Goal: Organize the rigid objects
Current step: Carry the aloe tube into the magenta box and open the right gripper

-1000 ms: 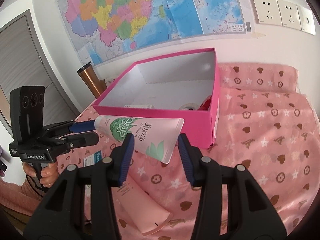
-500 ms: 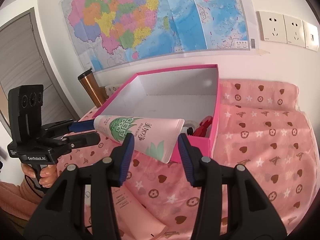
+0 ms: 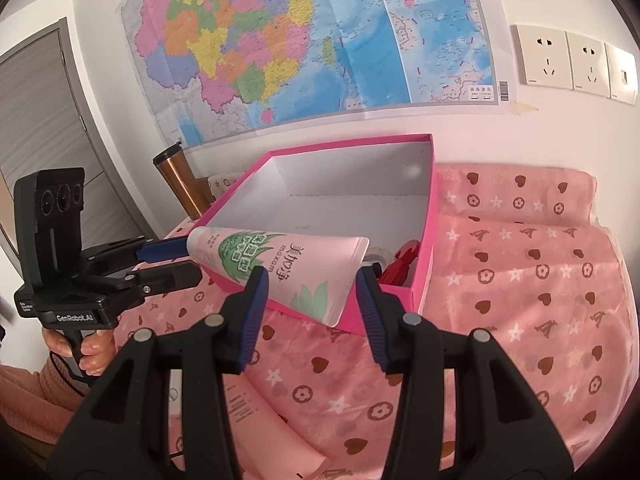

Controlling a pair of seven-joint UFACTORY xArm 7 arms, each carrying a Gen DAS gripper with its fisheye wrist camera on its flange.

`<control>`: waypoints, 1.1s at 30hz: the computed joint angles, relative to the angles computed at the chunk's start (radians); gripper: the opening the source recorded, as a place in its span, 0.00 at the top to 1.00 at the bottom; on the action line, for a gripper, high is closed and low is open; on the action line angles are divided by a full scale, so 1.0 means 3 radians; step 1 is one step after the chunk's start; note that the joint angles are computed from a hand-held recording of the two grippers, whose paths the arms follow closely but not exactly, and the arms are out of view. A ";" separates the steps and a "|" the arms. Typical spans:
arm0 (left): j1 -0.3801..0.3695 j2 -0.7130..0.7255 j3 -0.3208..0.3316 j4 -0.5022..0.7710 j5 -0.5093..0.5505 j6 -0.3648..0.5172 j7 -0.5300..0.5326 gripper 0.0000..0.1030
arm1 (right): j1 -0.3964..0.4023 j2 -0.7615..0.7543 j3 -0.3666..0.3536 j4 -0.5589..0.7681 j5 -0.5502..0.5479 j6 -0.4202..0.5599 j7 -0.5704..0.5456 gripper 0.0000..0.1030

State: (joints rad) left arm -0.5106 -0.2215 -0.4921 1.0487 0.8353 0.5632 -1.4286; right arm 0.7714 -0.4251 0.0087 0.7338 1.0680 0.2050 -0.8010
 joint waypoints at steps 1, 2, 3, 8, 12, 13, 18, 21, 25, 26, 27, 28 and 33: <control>0.0002 0.0008 0.0004 0.0009 -0.0002 0.0000 0.0005 0.45 | -0.0002 0.0007 -0.0011 0.0014 0.0003 0.0013 -0.0007 0.53; 0.0003 0.0023 0.0009 0.0026 -0.0002 0.0002 0.0018 0.45 | -0.0002 0.0011 -0.0023 0.0023 0.0014 0.0025 -0.0023 0.53; 0.0004 0.0034 0.0017 0.0037 -0.0002 0.0002 0.0029 0.45 | -0.0007 0.0015 -0.0025 0.0034 0.0024 0.0032 -0.0032 0.53; -0.0007 0.0096 0.0059 0.0096 0.0006 0.0012 0.0072 0.45 | -0.0073 0.0076 -0.0015 0.0128 0.0096 0.0094 -0.0098 0.53; -0.0020 0.0131 0.0126 0.0117 -0.0040 -0.0033 0.0122 0.45 | -0.0162 0.0139 0.0050 0.0198 0.0071 0.0105 -0.0082 0.53; -0.0019 0.0142 0.0139 0.0124 -0.0052 -0.0041 0.0132 0.45 | -0.0178 0.0154 0.0054 0.0214 0.0070 0.0117 -0.0082 0.53; -0.0031 0.0208 0.0172 0.0186 -0.0044 0.0004 0.0164 0.45 | -0.0293 0.0268 0.0112 0.0322 0.0006 0.0169 -0.0041 0.53; -0.0048 0.0244 0.0208 0.0211 -0.0052 0.0018 0.0201 0.45 | -0.0352 0.0338 0.0144 0.0381 -0.0041 0.0186 -0.0006 0.53; -0.0066 0.0297 0.0271 0.0230 -0.0105 -0.0008 0.0260 0.45 | -0.0421 0.0405 0.0181 0.0442 -0.0094 0.0216 0.0021 0.53; -0.0071 0.0312 0.0284 0.0235 -0.0119 -0.0012 0.0272 0.45 | -0.0433 0.0419 0.0186 0.0455 -0.0096 0.0222 0.0020 0.53; -0.0076 0.0319 0.0295 0.0234 -0.0127 -0.0017 0.0275 0.45 | -0.0455 0.0442 0.0202 0.0471 -0.0124 0.0224 0.0043 0.53; -0.0080 0.0334 0.0307 0.0237 -0.0140 -0.0023 0.0285 0.45 | -0.0481 0.0469 0.0218 0.0491 -0.0165 0.0232 0.0073 0.53; -0.0102 0.0390 0.0361 0.0251 -0.0175 -0.0033 0.0311 0.45 | -0.0553 0.0565 0.0257 0.0556 -0.0247 0.0263 0.0140 0.53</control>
